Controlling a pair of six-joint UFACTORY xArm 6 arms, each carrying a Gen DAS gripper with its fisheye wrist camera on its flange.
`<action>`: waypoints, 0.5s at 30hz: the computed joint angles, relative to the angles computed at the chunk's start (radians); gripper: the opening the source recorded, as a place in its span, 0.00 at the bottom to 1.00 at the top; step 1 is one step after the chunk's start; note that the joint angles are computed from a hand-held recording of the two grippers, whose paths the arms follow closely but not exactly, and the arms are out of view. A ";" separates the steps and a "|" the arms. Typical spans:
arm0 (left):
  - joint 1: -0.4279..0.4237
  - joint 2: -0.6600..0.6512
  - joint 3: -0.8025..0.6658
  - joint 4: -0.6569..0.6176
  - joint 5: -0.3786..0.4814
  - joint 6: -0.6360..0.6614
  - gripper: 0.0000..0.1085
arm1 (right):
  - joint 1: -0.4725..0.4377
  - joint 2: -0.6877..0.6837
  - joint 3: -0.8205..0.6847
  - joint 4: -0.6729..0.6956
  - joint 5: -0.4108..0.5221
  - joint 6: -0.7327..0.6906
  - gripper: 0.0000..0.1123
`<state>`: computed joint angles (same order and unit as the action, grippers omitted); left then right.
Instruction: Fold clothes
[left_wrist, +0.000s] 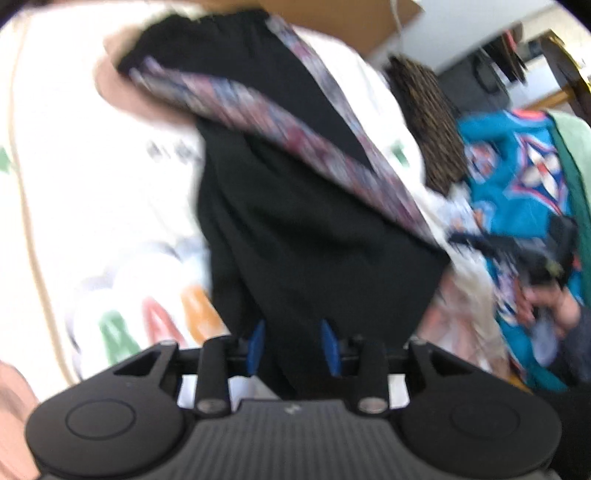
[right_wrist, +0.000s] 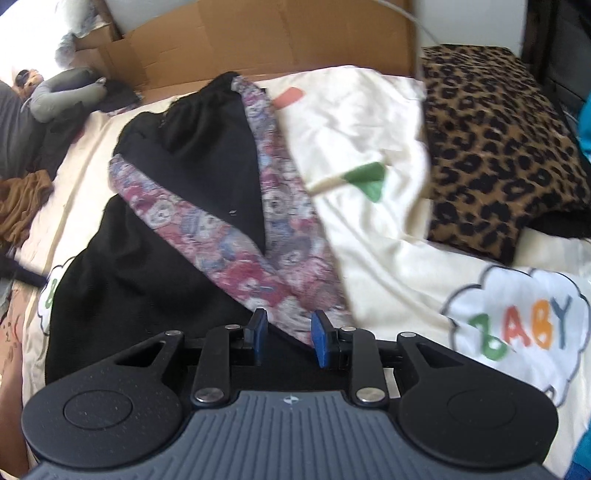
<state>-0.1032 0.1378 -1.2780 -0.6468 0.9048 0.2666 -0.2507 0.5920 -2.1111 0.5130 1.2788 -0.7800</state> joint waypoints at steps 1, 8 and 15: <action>-0.001 0.013 -0.008 0.014 -0.046 -0.012 0.32 | 0.006 -0.014 0.025 0.002 -0.012 -0.015 0.27; -0.011 0.139 -0.106 0.029 -0.287 -0.065 0.30 | 0.033 -0.061 0.107 0.011 -0.066 -0.052 0.27; 0.002 0.287 -0.245 0.003 -0.381 -0.129 0.30 | 0.038 -0.069 0.129 0.007 -0.092 -0.051 0.33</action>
